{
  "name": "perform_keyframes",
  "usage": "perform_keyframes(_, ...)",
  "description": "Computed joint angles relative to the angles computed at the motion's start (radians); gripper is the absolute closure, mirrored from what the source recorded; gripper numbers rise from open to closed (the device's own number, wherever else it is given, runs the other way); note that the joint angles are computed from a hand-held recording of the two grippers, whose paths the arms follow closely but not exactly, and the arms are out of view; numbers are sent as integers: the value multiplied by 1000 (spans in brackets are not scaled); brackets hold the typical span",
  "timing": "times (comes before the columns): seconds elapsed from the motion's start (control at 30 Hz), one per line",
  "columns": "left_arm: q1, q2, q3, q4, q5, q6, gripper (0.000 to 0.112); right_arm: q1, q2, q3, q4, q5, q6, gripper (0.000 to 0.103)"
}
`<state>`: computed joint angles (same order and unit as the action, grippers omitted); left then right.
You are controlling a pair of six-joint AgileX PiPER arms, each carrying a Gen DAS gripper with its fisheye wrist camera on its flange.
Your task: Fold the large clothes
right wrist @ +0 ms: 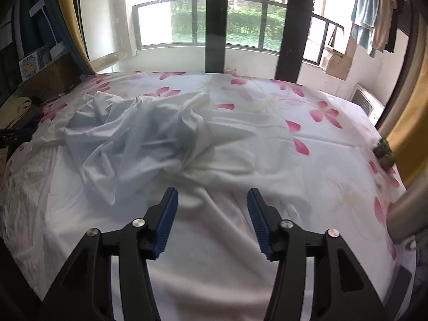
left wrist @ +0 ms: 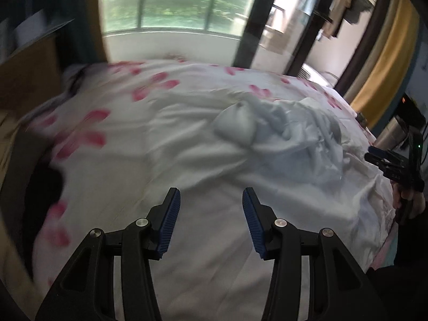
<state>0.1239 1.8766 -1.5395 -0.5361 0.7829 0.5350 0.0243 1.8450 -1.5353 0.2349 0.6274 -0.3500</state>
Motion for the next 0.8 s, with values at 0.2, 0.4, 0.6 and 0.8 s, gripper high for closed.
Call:
perform_keyframes(0.2, 112, -148, 263, -39, -66, 90, 62, -13, -115, 156, -85, -39, 71, 40)
perform_keyframes(0.4, 139, -247, 476, 43, -200, 85, 57, -54, -223, 313, -187, -57, 151, 38)
perform_keyframes(0.6, 156, -331, 629, -41, -326, 218, 56, -137, -308, 447, -271, -68, 234, 36)
perform_keyframes(0.8, 181, -378, 704, -153, -363, 360, 55, -236, -358, 543, -236, -103, 211, 32)
